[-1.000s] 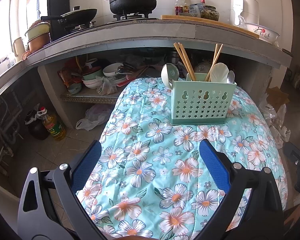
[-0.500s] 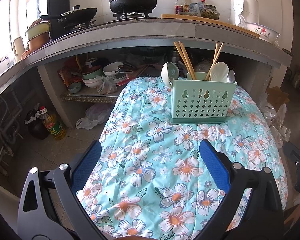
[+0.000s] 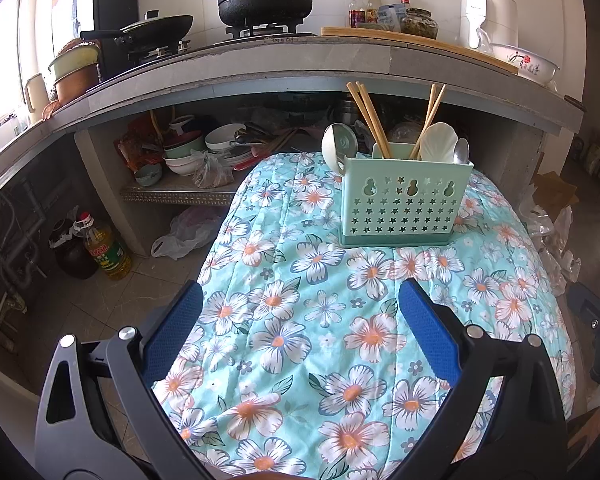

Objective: Organize utensils

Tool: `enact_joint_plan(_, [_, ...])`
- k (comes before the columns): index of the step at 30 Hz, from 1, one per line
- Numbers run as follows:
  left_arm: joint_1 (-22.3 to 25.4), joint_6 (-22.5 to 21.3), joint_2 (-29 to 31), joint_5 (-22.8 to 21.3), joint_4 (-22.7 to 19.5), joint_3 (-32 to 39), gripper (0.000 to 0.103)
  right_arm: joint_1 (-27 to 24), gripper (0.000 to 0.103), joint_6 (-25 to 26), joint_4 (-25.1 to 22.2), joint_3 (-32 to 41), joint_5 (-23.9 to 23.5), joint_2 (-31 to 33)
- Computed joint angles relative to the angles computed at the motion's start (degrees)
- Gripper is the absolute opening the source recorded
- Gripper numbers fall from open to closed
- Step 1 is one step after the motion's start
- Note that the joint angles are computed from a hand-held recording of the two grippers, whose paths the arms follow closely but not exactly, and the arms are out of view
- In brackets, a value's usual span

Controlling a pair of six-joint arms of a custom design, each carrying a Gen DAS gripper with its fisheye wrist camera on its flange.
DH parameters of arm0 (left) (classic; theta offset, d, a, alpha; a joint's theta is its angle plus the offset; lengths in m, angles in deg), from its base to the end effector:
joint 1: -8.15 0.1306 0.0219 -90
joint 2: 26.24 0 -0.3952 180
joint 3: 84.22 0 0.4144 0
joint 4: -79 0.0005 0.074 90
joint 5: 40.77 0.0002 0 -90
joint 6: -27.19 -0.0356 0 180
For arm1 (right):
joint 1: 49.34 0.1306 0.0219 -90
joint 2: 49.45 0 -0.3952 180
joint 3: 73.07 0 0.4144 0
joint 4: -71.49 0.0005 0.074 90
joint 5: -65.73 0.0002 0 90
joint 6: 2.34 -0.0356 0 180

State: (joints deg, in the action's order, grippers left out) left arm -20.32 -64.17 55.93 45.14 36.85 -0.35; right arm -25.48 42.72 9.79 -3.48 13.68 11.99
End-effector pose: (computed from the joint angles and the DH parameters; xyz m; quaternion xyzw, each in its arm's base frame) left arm 0.4102 -0.2201 0.4632 0.2191 0.8807 -0.0667 0.4147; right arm 0.2868 0.1024 0.4542 0.2643 0.8645 -0.0877 0.4185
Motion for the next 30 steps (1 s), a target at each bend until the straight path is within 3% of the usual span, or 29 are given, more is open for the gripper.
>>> enact_joint_plan(30, [0.4,-0.2,0.7,0.9,-1.0,0.4,0.095,-0.1,0.097,0.2,0.4,-0.4,-0.3,-0.1])
